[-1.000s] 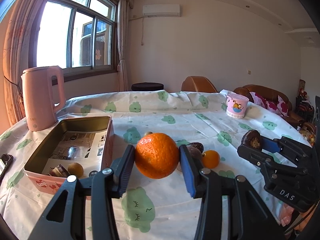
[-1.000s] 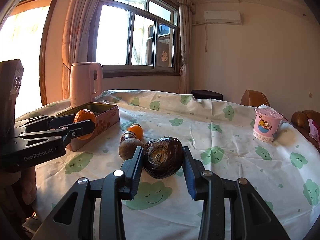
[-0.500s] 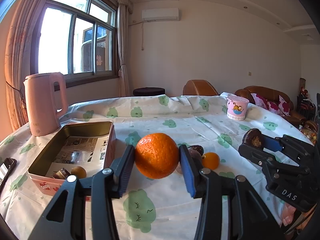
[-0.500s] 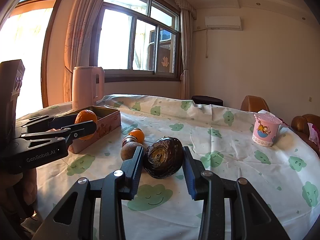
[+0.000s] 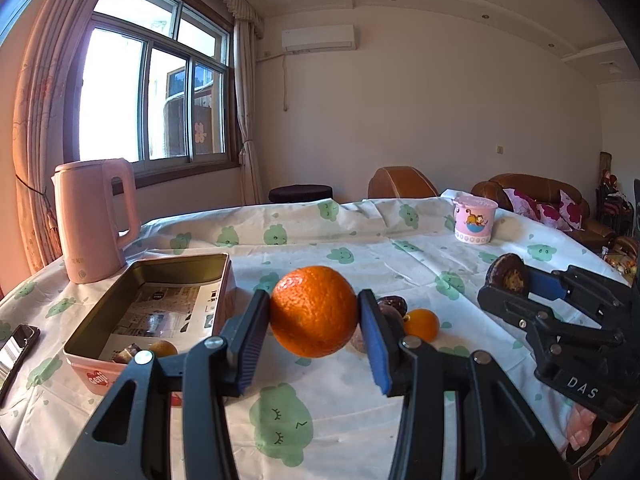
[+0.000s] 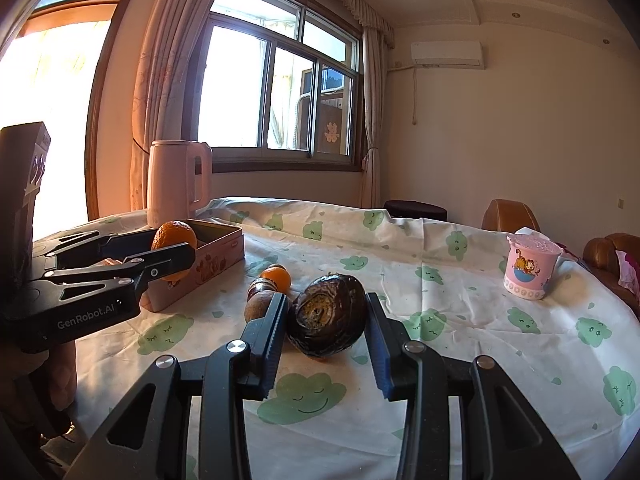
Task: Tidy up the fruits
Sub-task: 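Lift and carry the orange with the left tool while the right tool carries the dark fruit to the tin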
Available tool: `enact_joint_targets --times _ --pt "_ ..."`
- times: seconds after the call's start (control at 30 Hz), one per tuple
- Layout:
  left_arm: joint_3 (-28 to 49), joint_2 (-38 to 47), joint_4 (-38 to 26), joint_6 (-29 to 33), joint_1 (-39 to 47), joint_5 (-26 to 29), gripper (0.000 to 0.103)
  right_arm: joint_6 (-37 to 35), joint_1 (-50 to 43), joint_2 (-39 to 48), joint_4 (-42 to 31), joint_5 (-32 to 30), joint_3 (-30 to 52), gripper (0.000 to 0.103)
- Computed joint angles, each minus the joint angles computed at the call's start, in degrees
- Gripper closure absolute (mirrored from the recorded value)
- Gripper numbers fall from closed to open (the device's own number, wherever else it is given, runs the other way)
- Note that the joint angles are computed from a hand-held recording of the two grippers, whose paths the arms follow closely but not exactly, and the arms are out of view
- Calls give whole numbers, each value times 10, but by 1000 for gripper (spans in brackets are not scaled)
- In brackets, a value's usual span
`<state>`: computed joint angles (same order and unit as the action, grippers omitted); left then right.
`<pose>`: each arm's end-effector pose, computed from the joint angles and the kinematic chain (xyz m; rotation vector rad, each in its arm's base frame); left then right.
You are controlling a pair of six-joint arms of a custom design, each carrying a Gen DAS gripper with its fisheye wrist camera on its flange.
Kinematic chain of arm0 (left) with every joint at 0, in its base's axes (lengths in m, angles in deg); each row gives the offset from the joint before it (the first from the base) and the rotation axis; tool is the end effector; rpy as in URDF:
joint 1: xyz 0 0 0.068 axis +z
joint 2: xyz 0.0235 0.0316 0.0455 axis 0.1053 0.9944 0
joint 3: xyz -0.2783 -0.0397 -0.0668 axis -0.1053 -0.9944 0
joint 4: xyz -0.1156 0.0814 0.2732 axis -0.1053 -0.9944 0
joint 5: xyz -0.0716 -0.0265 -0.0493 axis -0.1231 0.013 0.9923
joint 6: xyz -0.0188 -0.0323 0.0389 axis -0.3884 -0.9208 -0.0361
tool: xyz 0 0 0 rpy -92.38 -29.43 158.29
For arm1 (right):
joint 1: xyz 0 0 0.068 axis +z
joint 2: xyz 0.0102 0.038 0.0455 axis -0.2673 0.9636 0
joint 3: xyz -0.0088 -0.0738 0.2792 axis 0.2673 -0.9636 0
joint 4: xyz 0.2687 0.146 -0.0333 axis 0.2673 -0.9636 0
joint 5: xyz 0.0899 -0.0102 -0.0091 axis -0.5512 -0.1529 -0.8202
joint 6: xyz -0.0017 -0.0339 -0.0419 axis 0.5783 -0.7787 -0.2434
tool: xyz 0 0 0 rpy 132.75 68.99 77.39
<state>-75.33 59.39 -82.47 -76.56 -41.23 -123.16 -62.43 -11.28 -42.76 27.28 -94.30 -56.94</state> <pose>0.1480 -0.1200 0.1610 -0.0946 1.8970 0.0950 0.1861 0.0315 0.1551 -0.6380 1.8088 0.3813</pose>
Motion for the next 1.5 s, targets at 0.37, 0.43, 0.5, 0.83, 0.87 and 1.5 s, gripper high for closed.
enact_joint_targets --times 0.37,0.43,0.5,0.83,0.87,1.5 --pt "-2 6 11 6 -18 -27 56 2 -12 -21 12 -26 -13 63" --pt "-2 6 10 5 -20 -29 56 2 -13 -21 11 -28 -12 63" --pt "-2 5 10 6 -20 -29 56 4 -15 -20 10 -31 -11 63" --pt "-1 -9 -6 1 -24 -33 56 10 -32 6 2 -60 7 63" --pt "-1 -17 -13 1 -23 -32 56 13 -33 14 -5 -66 14 63" --pt "14 -207 -196 98 305 229 56 27 208 135 -118 67 247 63"
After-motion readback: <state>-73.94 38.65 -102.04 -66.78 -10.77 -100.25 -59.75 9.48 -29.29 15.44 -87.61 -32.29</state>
